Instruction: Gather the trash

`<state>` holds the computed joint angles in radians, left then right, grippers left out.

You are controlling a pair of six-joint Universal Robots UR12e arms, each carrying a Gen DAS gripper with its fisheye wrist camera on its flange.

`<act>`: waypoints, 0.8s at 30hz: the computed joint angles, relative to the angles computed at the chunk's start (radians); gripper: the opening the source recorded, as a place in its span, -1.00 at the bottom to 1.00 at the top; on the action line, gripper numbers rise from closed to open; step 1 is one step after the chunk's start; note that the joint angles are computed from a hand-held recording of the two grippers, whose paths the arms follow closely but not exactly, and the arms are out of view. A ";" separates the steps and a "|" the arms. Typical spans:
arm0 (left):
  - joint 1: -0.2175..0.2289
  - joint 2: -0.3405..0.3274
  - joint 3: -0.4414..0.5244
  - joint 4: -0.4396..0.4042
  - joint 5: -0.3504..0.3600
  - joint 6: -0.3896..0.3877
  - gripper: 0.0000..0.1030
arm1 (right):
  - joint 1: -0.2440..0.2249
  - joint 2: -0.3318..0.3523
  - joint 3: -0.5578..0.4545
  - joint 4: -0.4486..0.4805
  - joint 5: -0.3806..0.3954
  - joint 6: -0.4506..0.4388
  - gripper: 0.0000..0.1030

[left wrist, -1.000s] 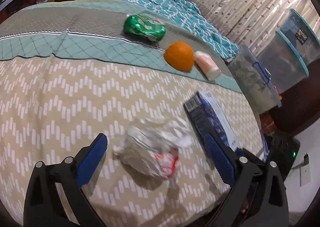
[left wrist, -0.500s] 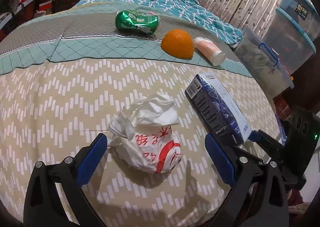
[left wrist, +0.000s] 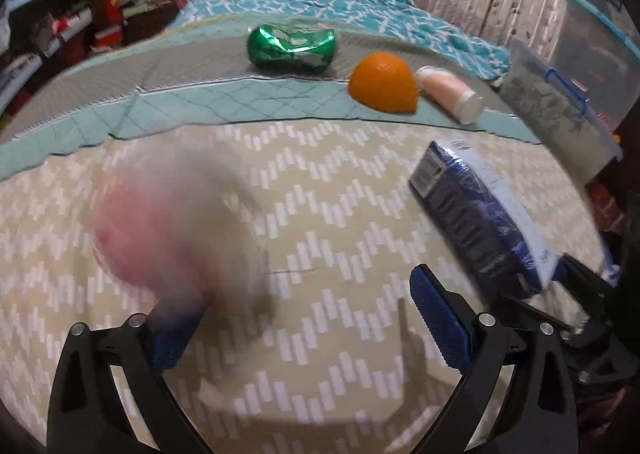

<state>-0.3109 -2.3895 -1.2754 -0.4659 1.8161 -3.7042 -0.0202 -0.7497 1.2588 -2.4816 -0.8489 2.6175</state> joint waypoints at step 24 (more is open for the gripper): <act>-0.021 -0.012 0.018 -0.043 0.102 0.041 0.83 | -0.002 0.003 0.001 -0.010 0.022 0.017 0.85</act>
<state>-0.3324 -2.4019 -1.2576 -0.5086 1.9185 -3.6632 -0.0225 -0.7466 1.2602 -2.4914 -0.8273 2.6347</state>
